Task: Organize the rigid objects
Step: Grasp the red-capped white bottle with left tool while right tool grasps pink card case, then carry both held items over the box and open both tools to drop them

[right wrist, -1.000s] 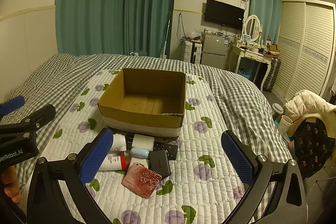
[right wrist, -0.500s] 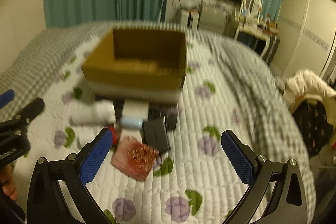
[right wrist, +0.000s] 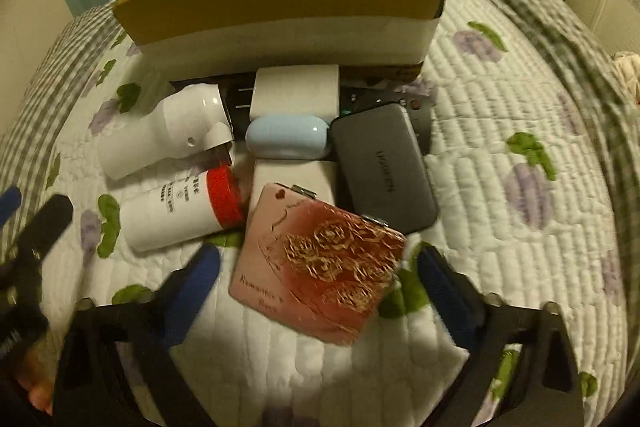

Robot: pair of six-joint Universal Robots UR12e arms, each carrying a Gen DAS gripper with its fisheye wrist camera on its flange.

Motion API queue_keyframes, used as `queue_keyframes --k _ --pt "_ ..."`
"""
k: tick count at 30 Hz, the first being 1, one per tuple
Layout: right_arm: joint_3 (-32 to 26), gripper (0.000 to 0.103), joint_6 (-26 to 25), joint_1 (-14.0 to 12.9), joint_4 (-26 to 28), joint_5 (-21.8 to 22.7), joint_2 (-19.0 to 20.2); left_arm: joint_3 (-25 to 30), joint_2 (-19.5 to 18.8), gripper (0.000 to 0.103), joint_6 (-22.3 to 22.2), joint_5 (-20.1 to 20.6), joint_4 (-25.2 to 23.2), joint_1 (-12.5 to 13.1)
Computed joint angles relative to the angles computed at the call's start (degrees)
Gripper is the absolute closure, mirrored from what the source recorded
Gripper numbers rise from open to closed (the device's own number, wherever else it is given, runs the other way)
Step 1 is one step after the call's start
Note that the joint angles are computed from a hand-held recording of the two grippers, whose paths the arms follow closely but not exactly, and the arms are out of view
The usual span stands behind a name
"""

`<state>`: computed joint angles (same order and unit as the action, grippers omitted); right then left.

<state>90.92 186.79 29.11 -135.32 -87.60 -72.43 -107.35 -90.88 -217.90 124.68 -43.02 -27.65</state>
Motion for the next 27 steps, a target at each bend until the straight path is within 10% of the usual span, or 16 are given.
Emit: queue_keyframes --k 8,16,27 --pt "1.64 0.029 -0.44 -1.61 -2.20 -1.57 -3.27 1.92 -2.58 0.001 5.95 -3.78 0.31 -0.15" --pt "0.44 0.029 3.20 -3.45 -1.06 -0.72 -3.13 5.98 -6.93 0.034 16.46 -11.86 -1.31 0.01" --pt "0.74 0.030 0.07 -2.76 -1.19 -1.28 -3.19 3.08 -3.56 0.060 11.97 -19.43 1.10 1.18"
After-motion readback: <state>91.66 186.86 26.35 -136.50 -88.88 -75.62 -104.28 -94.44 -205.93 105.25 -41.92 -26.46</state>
